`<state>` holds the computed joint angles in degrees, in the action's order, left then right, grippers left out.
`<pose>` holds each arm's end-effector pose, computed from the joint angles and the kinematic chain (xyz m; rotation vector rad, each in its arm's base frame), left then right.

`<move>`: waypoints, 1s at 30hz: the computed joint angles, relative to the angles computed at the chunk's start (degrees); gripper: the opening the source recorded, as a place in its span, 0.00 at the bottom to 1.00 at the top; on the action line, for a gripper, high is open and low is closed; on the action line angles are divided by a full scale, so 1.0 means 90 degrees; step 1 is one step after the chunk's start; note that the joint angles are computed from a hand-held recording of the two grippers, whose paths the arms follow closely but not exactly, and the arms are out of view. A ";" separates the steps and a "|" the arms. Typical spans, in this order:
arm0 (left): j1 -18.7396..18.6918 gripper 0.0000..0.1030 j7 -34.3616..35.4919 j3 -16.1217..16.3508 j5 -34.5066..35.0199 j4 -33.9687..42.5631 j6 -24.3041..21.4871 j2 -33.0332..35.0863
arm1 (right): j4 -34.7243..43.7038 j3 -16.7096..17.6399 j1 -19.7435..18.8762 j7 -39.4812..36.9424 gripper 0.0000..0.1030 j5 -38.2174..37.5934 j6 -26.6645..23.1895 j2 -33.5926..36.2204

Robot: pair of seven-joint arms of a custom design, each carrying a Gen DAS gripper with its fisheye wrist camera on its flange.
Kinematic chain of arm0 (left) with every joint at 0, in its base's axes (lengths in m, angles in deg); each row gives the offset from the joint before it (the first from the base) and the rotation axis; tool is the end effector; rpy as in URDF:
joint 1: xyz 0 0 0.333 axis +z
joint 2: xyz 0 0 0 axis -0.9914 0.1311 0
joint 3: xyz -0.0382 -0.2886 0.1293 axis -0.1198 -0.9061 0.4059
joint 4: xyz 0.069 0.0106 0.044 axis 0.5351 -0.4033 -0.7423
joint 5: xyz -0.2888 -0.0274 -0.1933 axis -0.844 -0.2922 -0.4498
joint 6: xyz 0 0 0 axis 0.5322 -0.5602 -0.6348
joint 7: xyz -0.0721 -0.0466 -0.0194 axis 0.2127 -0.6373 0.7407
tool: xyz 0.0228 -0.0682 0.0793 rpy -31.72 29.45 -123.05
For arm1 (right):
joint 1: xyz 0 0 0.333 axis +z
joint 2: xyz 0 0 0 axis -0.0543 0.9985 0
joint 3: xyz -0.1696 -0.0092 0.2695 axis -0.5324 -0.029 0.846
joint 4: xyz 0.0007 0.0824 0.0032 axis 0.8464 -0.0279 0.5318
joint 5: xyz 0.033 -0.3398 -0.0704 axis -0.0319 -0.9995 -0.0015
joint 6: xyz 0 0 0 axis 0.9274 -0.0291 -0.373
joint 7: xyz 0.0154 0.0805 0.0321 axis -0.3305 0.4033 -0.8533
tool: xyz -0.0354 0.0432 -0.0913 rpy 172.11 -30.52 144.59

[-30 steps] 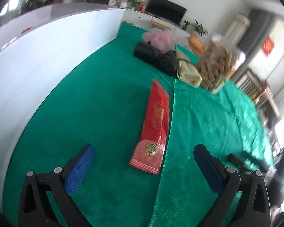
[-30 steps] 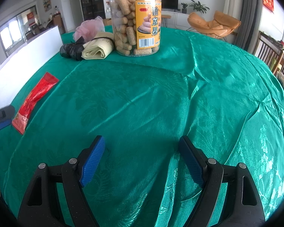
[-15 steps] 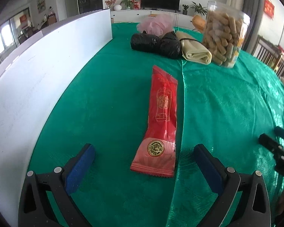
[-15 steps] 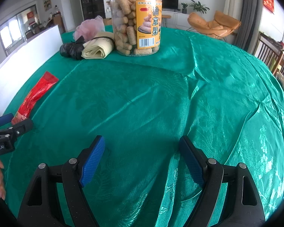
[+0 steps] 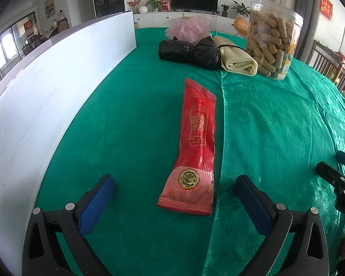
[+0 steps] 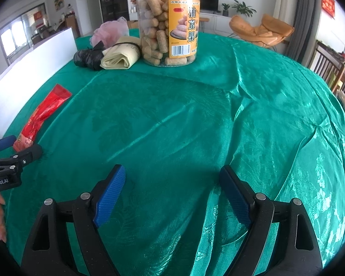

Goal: Organize soft objects

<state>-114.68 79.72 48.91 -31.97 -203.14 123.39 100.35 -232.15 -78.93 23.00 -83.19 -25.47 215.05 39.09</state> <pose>0.4848 -0.3178 0.2289 -1.3455 2.3907 -0.7721 0.3440 0.2450 0.2621 -1.4728 2.2610 -0.7641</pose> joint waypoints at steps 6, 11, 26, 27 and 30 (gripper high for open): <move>-0.0007 1.00 -0.0008 0.0007 0.0006 0.0006 0.0005 0.0006 | 0.0473 0.0048 0.0027 -0.1672 0.82 0.0136 -0.0679 -0.0462; 0.0003 1.00 -0.0009 0.0001 0.0014 0.0008 0.0008 0.0010 | 0.2118 -0.0276 -0.0596 -0.4479 0.82 0.0886 0.0745 0.0312; -0.0003 1.00 -0.0014 0.0001 0.0010 0.0017 0.0017 0.0021 | 0.6977 -0.0246 -0.0625 -1.0491 0.64 0.5595 -0.1259 0.4092; -0.0011 1.00 -0.0014 0.0010 0.0006 0.0029 0.0007 0.0027 | 0.6809 -0.0265 -0.0655 -1.0425 0.44 0.5802 -0.1140 0.3992; -0.0008 1.00 -0.0016 0.0008 0.0005 0.0019 0.0013 0.0020 | 0.6127 -0.0428 -0.0612 -1.0234 0.38 0.6168 -0.0598 0.3586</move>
